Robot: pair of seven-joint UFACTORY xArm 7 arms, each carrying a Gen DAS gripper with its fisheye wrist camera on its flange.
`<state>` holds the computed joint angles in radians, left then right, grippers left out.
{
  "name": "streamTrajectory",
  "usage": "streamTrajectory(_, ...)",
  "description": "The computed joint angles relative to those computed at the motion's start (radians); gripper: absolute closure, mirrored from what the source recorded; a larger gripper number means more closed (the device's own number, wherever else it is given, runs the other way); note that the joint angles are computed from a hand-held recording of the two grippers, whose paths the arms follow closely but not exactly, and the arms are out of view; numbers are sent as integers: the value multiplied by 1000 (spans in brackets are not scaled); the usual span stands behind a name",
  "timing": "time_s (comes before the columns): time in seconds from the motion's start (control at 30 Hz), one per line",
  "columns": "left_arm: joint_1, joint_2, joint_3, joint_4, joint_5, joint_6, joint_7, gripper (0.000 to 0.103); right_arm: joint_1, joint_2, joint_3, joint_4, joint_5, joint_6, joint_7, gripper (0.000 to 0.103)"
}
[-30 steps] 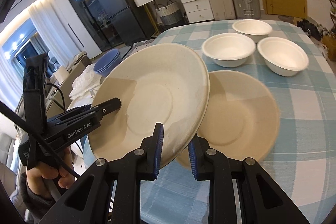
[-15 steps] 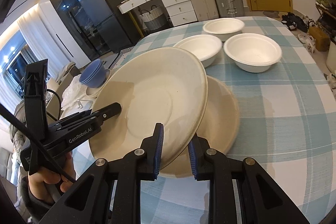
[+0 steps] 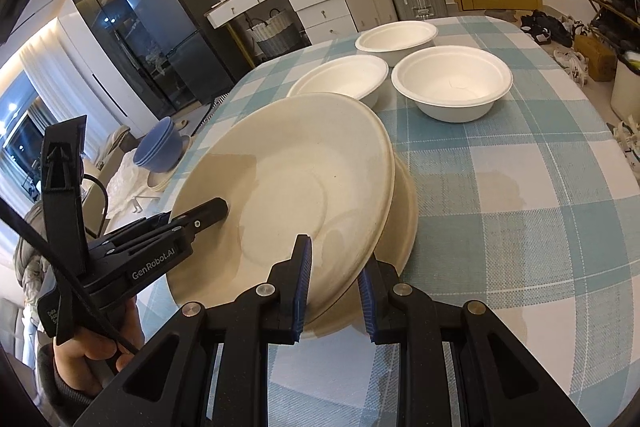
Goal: Organize plates and bowls
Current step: 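Carry the stacked cream plates with both tools around the table past the bowls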
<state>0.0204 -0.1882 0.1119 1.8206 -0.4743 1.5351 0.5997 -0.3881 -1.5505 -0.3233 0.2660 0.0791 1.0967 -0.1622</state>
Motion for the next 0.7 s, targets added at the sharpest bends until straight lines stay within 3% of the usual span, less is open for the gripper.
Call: streamTrajectory(0.7,-26,-54,-11,-98,51,-85,40,80,-23,16,-1,-23,3,-16,-16,81)
